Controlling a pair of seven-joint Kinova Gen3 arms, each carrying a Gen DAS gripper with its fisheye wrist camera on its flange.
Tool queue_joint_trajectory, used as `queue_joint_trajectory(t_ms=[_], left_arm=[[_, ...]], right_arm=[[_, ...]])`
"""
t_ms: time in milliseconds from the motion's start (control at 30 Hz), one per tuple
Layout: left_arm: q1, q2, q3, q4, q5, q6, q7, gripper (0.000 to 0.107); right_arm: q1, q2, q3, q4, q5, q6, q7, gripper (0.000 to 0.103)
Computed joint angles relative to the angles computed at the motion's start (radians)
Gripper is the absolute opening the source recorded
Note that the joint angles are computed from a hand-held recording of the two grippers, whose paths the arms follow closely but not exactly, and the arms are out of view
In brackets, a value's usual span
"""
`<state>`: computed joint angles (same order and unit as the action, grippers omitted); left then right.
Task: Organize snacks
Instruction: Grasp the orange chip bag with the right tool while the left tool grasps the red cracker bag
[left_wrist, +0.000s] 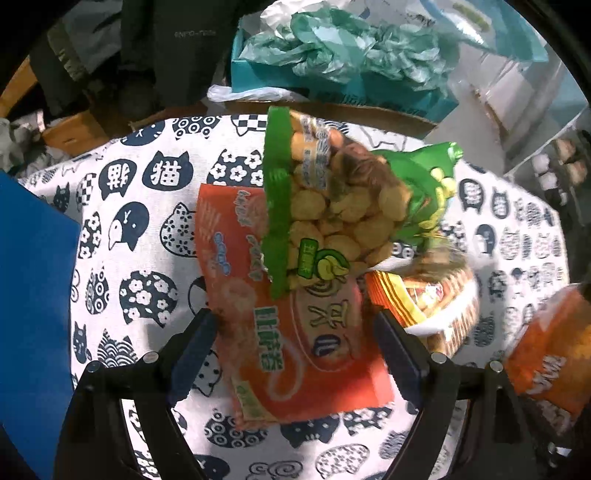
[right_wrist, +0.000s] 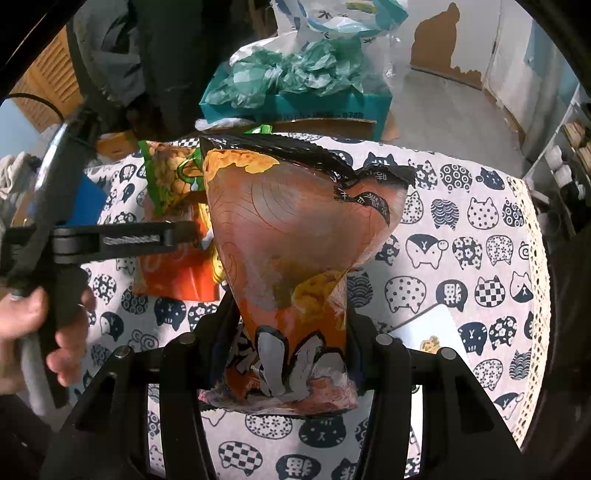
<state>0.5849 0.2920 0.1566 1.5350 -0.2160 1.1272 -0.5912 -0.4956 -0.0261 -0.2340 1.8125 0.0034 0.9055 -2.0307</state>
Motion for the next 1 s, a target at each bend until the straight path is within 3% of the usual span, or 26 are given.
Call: queue_joint_trajectory(t_ms=[267,433,600,767,1000], left_arm=[[-0.015,-0.013,0.000,0.068,-0.010,-0.096,-0.008,0.091],[0.043,-0.012,0.003,0.082,-0.100,-0.073,-0.011,0.069],[-0.001,-0.071,0.019,0.147,-0.030,-0.136,-0.062,0.045],[-0.026,-0.130,0.039,0.197,0.002,-0.129,-0.112,0.041],[-0.018,-0.210,0.079,0.230,-0.017,-0.073,-0.133,0.024]], right_arm=[[-0.003,0.011,0.001,-0.004,-0.019,-0.003,0.023,0.050],[-0.006,0.018,0.002,-0.012,-0.018,0.003,0.018,0.050],[-0.016,0.019,-0.004,-0.021,-0.011,0.011,0.009,0.050],[-0.037,0.022,-0.018,-0.033,0.013,0.031,-0.020,0.050],[-0.071,0.024,-0.035,-0.060,0.043,0.063,-0.057,0.050]])
